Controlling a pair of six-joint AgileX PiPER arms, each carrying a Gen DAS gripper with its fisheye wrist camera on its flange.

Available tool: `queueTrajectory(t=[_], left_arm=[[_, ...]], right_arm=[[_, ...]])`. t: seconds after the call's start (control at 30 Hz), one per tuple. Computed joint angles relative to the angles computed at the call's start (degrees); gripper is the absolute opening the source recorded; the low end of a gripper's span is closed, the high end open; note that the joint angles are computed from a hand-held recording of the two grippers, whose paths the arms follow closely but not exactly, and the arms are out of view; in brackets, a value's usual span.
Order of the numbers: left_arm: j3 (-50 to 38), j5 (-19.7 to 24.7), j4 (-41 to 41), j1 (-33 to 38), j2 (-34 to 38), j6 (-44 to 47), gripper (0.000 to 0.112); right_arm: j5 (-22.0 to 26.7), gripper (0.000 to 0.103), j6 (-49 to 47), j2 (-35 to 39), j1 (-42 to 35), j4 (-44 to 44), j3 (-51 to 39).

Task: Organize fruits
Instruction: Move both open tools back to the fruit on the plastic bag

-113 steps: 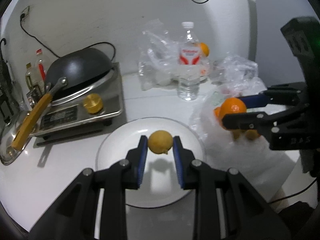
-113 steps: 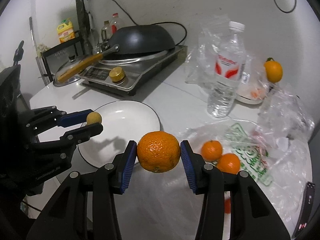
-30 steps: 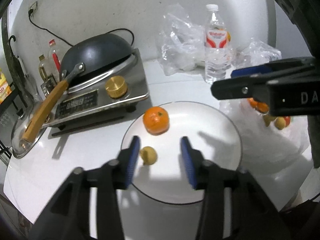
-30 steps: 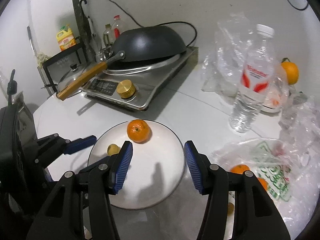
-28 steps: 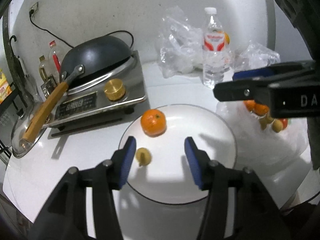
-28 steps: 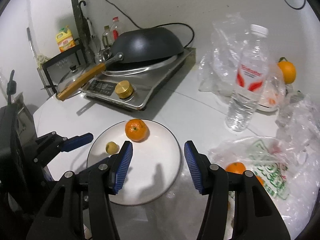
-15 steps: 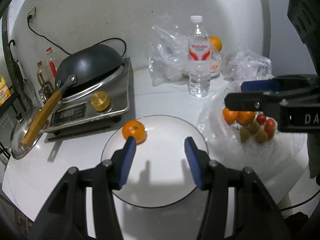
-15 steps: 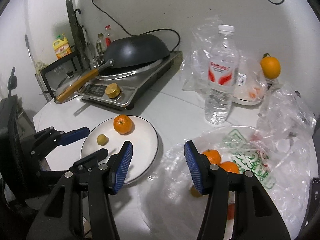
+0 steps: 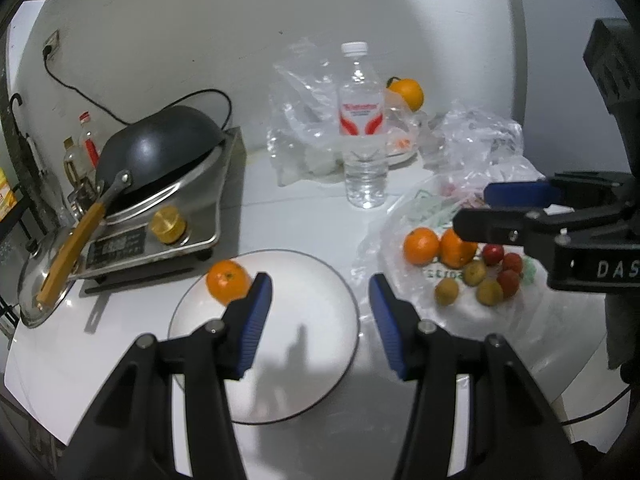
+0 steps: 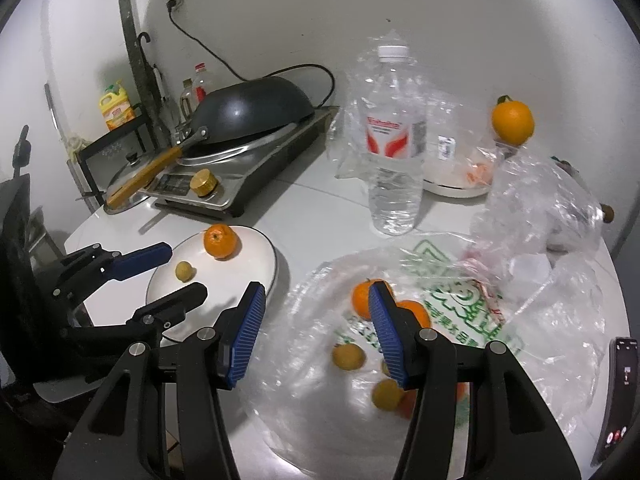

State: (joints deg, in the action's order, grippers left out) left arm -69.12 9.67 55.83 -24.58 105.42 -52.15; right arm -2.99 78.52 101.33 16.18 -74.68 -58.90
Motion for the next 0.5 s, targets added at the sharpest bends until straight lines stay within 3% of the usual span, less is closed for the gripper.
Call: queueTrajectory(t=[0.23,0.5], left_arm=[[-3.22,2.34,-2.5,-2.98,1.9,2.27,0.052],[-6.65,4.67,-5.08,-5.89,4.16,5.1,0.052]], right_arm=[[-3.2,0.057,-9.61,-1.02,-3.83,8.56,2.8],[-6.73,0.057,-12.86,-1.08,-8.34,10.42,4.85]])
